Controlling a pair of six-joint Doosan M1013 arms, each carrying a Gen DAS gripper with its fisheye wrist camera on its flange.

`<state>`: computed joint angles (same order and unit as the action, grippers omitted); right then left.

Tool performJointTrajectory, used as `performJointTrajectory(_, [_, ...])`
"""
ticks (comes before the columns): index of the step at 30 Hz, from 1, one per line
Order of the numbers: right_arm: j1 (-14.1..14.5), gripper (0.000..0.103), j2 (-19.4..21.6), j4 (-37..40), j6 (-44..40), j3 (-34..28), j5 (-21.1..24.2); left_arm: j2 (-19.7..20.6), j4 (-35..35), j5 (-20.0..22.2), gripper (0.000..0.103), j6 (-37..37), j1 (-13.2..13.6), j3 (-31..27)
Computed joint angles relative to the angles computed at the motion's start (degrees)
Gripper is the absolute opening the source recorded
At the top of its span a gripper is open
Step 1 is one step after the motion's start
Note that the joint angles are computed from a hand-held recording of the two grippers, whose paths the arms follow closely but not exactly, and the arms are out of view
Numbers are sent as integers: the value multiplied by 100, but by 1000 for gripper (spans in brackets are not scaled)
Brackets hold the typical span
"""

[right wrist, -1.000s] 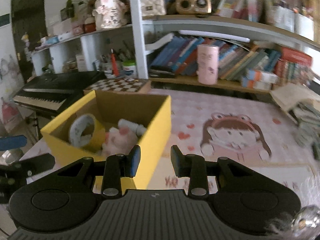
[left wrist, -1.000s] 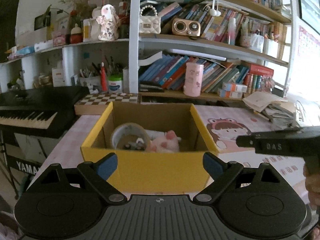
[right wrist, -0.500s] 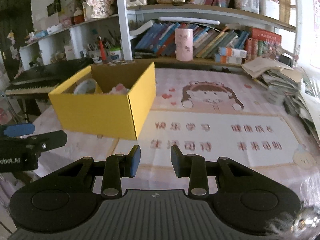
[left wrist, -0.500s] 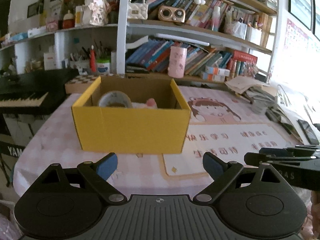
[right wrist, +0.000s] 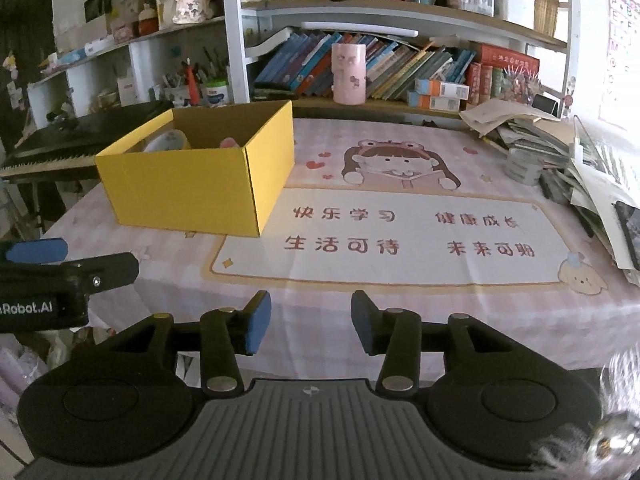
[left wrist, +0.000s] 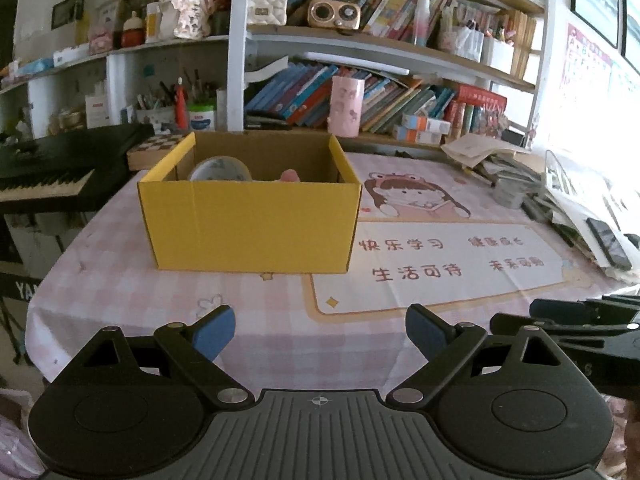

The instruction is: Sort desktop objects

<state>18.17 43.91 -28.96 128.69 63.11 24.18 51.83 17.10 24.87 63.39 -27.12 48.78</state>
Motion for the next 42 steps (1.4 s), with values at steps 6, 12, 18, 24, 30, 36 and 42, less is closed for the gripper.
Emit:
performJointTrajectory(6, [4, 60, -66, 54, -36, 139, -64, -33, -432, 60, 95, 404, -8, 54])
performJointTrajectory(12, [2, 74, -72, 120, -55, 162, -72, -26, -354, 220, 100, 395, -37, 29])
performJointTrajectory(18, [19, 85, -46, 50, -12, 108, 126, 59, -180, 548, 103, 285, -59, -150])
performJointTrajectory(24, [26, 88, -25, -88, 137, 64, 227, 99, -173, 682, 103, 298, -58, -232])
performJointTrajectory(30, [27, 89, -24, -202, 223, 60, 263, 141, -204, 771, 103, 307, -61, -321])
performJointTrajectory(36, [12, 89, -6, -162, 231, 26, 322, 180, -254, 809, 103, 417, -72, -392])
performJointTrajectory(42, [6, 89, -6, -138, 195, 29, 301, 243, -357, 955, 103, 407, -56, -517])
